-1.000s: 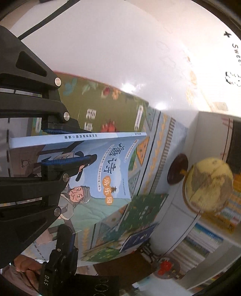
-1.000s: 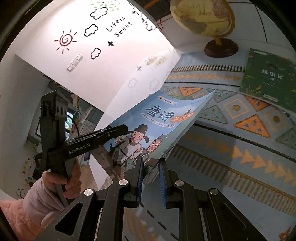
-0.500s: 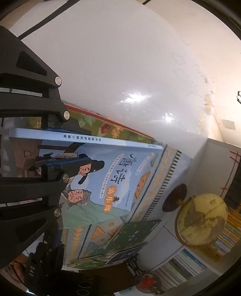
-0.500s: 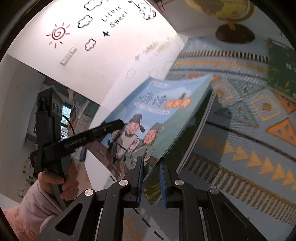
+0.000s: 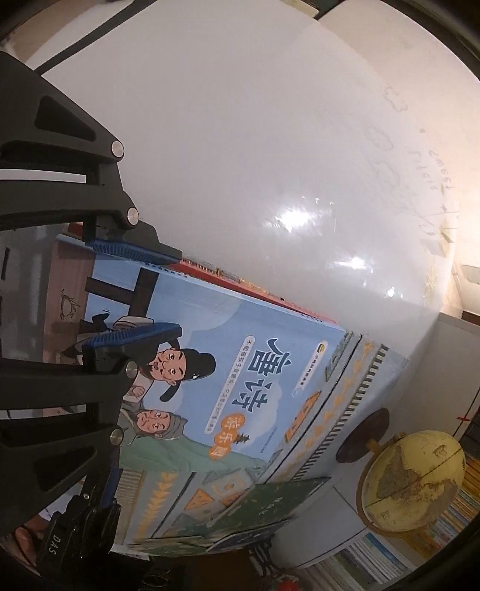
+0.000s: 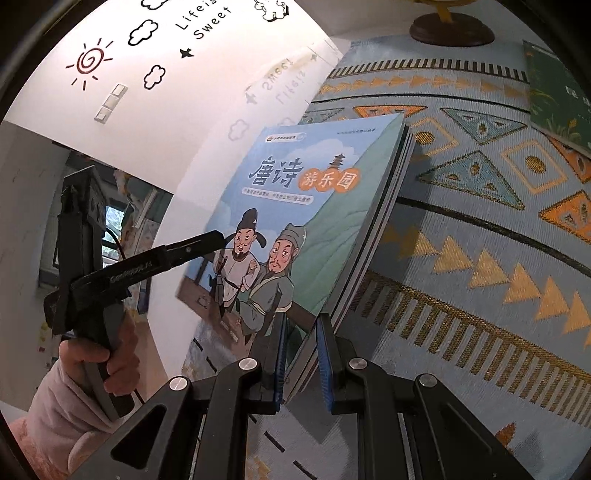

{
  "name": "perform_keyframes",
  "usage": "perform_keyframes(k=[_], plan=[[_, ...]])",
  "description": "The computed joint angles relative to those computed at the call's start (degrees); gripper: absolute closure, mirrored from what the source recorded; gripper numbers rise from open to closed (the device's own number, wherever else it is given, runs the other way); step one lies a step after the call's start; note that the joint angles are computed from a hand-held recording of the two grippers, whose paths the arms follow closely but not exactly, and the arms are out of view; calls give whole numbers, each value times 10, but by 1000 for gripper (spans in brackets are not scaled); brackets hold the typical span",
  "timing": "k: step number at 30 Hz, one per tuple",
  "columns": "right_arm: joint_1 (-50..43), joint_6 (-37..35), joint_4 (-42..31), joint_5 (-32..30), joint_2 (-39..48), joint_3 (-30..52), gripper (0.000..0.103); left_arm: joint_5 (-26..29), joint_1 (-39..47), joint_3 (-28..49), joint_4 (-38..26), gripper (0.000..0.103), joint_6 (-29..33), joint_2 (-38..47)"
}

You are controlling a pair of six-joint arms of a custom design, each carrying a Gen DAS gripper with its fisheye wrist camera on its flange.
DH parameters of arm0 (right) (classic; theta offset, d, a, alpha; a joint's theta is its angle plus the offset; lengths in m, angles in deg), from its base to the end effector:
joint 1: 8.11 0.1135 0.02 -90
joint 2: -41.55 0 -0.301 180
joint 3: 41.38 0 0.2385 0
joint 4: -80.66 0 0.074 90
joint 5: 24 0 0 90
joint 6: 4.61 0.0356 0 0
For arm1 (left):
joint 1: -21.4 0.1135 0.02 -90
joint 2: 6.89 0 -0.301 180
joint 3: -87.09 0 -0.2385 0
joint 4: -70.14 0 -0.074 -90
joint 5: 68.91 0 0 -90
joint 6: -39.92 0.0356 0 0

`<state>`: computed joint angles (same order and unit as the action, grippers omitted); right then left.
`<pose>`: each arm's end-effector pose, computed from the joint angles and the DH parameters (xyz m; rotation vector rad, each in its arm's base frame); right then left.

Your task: Organize books

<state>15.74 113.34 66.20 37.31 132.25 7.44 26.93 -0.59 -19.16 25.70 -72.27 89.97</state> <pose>0.2305 0.1206 0.1677 -0.1107 2.6717 0.9656 0.2927 -0.1221 0.2176 0.0234 2.7967 -0.3409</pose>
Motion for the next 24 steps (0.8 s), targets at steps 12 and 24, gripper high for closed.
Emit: perform_keyframes(k=[12,24], plan=[[-38,-3,-28,-10,-27,-6,87,-69,-35,10,-44,72,-18,-39],[-195,-131,-193,-24,-184,-60,87,-121,-187,69,-84,70,-71,-56]])
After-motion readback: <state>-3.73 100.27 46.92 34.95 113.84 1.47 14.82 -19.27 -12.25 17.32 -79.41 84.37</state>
